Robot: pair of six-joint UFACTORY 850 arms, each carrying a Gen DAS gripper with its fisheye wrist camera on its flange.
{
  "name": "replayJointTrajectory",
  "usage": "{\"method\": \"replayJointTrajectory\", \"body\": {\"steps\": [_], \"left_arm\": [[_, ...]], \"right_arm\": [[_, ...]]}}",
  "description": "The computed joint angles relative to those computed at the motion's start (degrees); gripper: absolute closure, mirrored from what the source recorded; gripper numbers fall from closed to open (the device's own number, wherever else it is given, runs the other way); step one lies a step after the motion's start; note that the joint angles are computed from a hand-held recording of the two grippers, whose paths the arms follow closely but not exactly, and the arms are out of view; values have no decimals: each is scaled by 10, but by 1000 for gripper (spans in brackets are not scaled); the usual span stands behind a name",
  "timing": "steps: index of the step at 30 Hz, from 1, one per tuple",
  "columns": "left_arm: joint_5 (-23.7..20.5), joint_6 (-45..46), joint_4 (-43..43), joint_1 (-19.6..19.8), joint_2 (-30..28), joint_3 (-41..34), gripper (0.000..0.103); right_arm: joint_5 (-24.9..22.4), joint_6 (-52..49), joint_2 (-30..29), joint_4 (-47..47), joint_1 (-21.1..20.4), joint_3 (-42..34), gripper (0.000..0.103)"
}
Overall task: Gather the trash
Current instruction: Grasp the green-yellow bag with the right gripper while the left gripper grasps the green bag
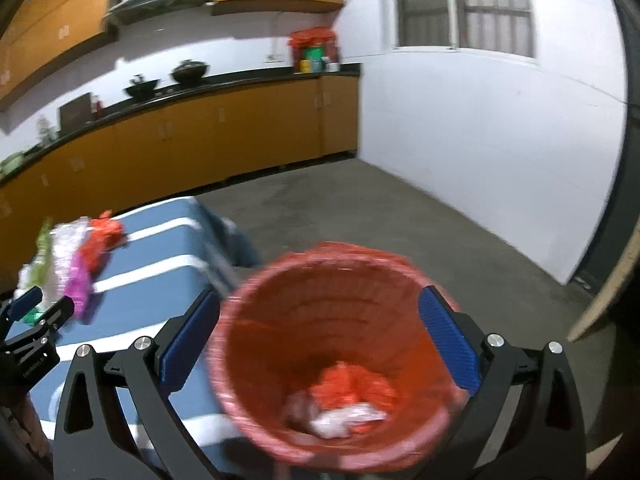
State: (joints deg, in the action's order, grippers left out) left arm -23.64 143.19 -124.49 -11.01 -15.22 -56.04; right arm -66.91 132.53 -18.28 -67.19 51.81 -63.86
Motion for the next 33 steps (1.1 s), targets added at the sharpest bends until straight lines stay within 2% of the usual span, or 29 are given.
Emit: {"method": "replayJointTrajectory", "body": {"steps": [7,14,20,22,27,32,33], "left_arm": [[16,36,-62,77,-15,-24,32],[24,-10,-65,150,-42,-64,32],[34,-27,-70,188,-67,-92,32],[35,-52,-53,195,-72,-96,32],[38,-91,-22,214,-89,-115,32],[40,-122,9,218,-102,-128,32],[40,-127,14,218,-104,-129,32]], "right_arm": [[87,-49,-73,-61,-22,-106,6],[212,-138,-178,-91,-51,-267,23],[292,-227,-283,-68,-66,-434,38],[301,-298,-334,-25,-72,-516,41],[282,-481,-460,127,-87,-722,46],[239,-594,-550,250,-100,-876,50],[236,-601,-557,261,-102,-886,51]]}}
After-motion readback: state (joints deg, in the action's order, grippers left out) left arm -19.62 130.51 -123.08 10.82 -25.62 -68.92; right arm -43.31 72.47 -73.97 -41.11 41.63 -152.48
